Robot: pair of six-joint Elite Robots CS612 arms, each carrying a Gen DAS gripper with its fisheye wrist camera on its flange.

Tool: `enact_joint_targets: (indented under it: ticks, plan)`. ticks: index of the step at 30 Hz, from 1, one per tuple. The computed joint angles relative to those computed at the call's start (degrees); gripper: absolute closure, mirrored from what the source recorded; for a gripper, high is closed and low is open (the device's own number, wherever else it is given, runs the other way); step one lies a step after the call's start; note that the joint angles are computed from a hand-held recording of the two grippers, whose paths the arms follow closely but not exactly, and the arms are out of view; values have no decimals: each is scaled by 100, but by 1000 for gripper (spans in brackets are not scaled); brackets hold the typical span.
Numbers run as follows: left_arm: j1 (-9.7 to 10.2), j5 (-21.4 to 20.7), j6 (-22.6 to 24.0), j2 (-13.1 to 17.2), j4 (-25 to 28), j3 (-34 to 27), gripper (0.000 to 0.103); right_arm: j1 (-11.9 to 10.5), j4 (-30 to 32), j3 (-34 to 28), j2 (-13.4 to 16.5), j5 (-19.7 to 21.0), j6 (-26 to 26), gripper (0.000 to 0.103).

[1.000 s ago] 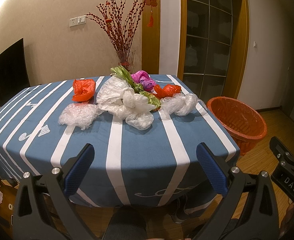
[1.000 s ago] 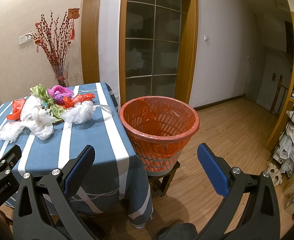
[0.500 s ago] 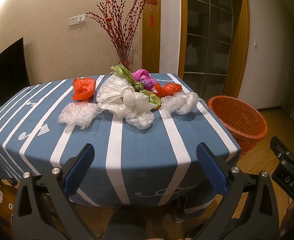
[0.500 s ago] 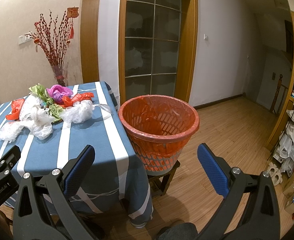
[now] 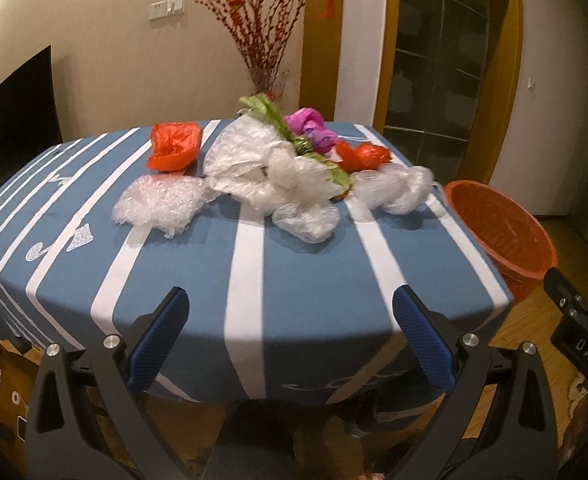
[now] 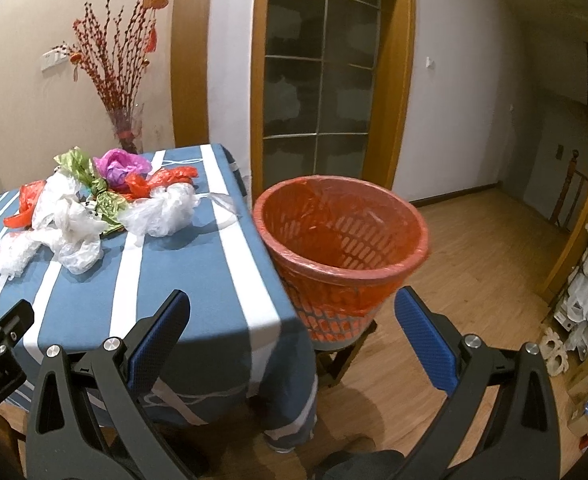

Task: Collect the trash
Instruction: 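Grasp the knotted clear bag with the right tool while the left tool grasps the bubble wrap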

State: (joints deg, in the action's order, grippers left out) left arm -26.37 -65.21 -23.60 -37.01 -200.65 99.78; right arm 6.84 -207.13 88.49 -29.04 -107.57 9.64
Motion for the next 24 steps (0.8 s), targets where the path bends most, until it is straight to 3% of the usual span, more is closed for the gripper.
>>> enact_joint_targets:
  ticks: [14, 24]
  plan:
    - [436, 20, -186, 238, 432, -461, 4, -11, 930, -1307, 448, 684, -133, 3]
    - [734, -76, -358, 315, 586, -724, 4, 9, 1816, -2459, 887, 1160, -103, 14]
